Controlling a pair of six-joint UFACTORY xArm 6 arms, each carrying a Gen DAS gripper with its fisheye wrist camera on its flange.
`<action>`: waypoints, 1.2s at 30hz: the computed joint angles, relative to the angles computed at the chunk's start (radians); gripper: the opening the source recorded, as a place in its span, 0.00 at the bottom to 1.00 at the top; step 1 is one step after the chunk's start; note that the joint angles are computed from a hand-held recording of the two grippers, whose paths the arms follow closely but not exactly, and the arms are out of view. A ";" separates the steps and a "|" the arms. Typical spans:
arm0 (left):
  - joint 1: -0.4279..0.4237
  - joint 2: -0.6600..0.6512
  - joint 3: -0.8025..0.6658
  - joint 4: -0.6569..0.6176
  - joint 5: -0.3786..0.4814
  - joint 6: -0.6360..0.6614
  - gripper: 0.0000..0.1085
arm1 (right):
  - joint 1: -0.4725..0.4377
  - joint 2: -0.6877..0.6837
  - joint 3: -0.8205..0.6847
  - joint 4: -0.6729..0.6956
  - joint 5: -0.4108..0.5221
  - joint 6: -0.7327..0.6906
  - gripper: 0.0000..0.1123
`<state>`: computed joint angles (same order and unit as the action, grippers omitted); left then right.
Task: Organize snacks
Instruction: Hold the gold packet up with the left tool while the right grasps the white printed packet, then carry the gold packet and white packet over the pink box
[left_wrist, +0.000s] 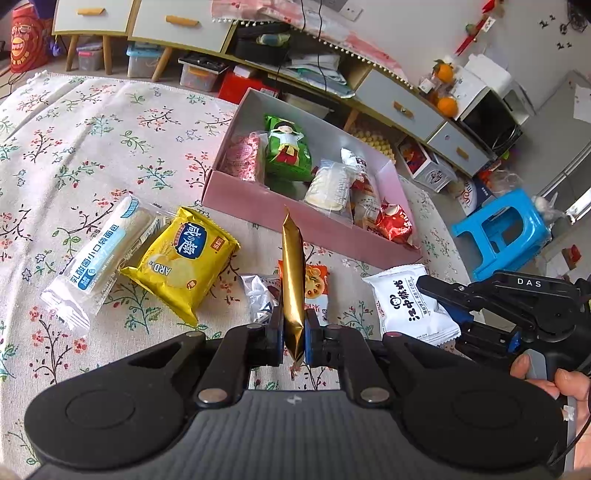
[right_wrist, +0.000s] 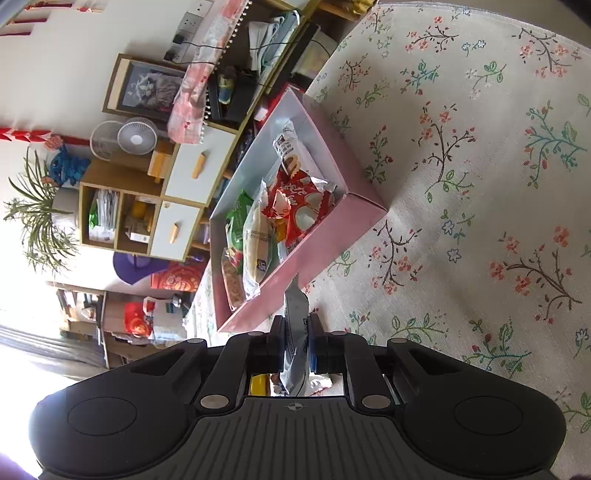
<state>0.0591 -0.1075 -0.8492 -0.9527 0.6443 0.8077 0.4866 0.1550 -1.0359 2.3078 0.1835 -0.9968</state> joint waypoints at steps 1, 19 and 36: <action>0.003 0.001 -0.002 -0.006 0.003 0.004 0.08 | -0.001 -0.001 -0.001 0.006 0.002 -0.007 0.11; -0.045 0.148 -0.197 -0.123 -0.030 0.035 0.08 | -0.080 0.063 -0.146 0.015 0.032 -0.065 0.11; -0.165 0.344 -0.386 -0.051 -0.191 0.030 0.08 | -0.133 0.260 -0.394 -0.003 -0.078 -0.082 0.11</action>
<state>-0.1056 0.2364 -1.2356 -1.0034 0.4530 0.8378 0.3531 0.4148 -1.4300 2.3049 0.1053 -1.0791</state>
